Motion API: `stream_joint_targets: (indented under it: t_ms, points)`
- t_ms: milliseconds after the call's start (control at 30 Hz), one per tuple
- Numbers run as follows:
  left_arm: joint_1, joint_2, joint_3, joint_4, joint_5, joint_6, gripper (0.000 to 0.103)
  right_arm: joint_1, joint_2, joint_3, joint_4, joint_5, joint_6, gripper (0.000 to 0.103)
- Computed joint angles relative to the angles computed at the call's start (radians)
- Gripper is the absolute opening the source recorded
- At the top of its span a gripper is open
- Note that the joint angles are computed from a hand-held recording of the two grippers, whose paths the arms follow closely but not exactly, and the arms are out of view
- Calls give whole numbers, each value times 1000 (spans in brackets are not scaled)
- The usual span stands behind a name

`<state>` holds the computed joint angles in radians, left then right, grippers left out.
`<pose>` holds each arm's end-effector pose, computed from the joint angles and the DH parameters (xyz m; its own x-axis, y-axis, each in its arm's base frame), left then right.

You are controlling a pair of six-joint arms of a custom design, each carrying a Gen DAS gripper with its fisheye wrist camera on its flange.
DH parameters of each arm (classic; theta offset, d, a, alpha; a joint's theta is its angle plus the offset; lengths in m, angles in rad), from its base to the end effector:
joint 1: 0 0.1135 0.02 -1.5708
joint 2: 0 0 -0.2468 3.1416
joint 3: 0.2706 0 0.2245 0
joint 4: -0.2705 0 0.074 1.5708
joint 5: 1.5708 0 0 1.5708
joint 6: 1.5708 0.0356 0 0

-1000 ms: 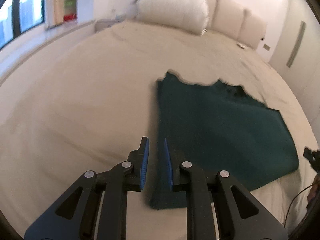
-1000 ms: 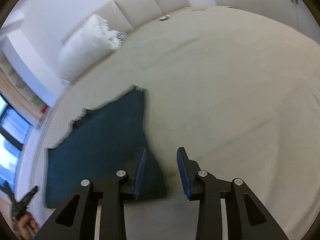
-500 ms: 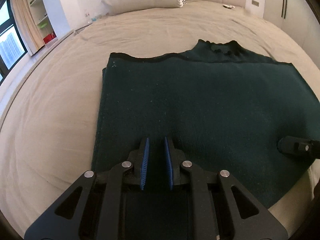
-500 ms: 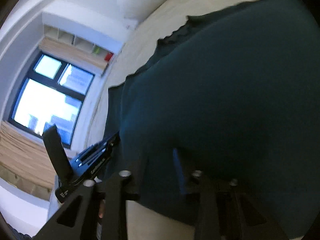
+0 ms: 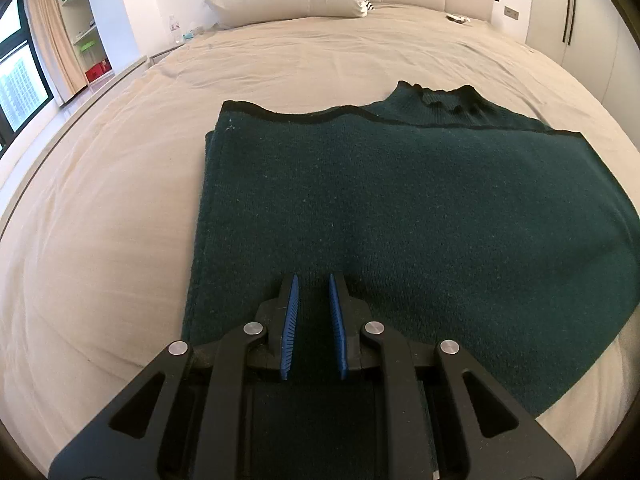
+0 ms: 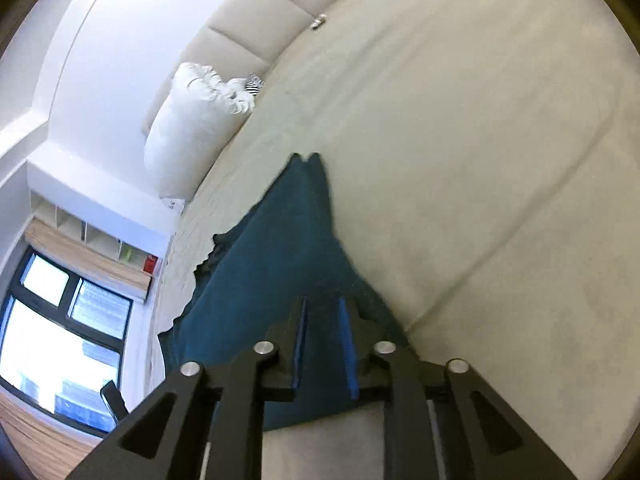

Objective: Fold small clothes

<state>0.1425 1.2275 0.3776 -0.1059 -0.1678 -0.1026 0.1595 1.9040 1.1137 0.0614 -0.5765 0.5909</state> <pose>0.1850 0.0325 0.1339 -0.7801 -0.2139 -0.5880 -0.3170 0.9453 0.0766 0.3652 0.0784 0.1661 -0.8439 0.3373 -0.4172 -0.0776 0.6927 0.7171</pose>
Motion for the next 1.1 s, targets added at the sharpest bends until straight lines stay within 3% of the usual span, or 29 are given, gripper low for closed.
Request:
stream_joint_targets:
  t_ms: [133,200,300,367,467,600,700,733,833,933,1033,1100]
  points:
    - [30,-22,-16,6,32,18,16,132,33,130,-72,-56,-49,31]
    - [44,-27,-21,9,49,29,16,192,84,194,-83,-123,-57,43]
    - [60,-29,-20,8,66,42,16,258,170,300,-172,-162,-117,46]
    - [69,-33,-24,9,75,50,16,270,243,367,-252,-133,-131,46]
    - [109,-60,-31,-5,123,66,16,234,252,299,-169,-147,-61,23]
    - [258,-155,-11,-128,306,78,16,130,119,96,-51,-116,-9,24]
    - [338,-303,11,-266,542,69,16,96,45,32,2,-121,15,38]
    - [317,-337,10,-283,575,51,16,100,36,25,25,-146,33,39]
    - [182,-287,-17,-208,680,-39,16,155,49,26,89,-228,101,40]
    - [104,-109,-70,-40,657,-107,16,237,101,87,35,-239,74,40]
    - [306,31,-119,63,872,-55,16,258,159,141,-59,-216,10,37]
    - [422,90,-94,10,951,31,14,211,172,87,49,-256,75,30]
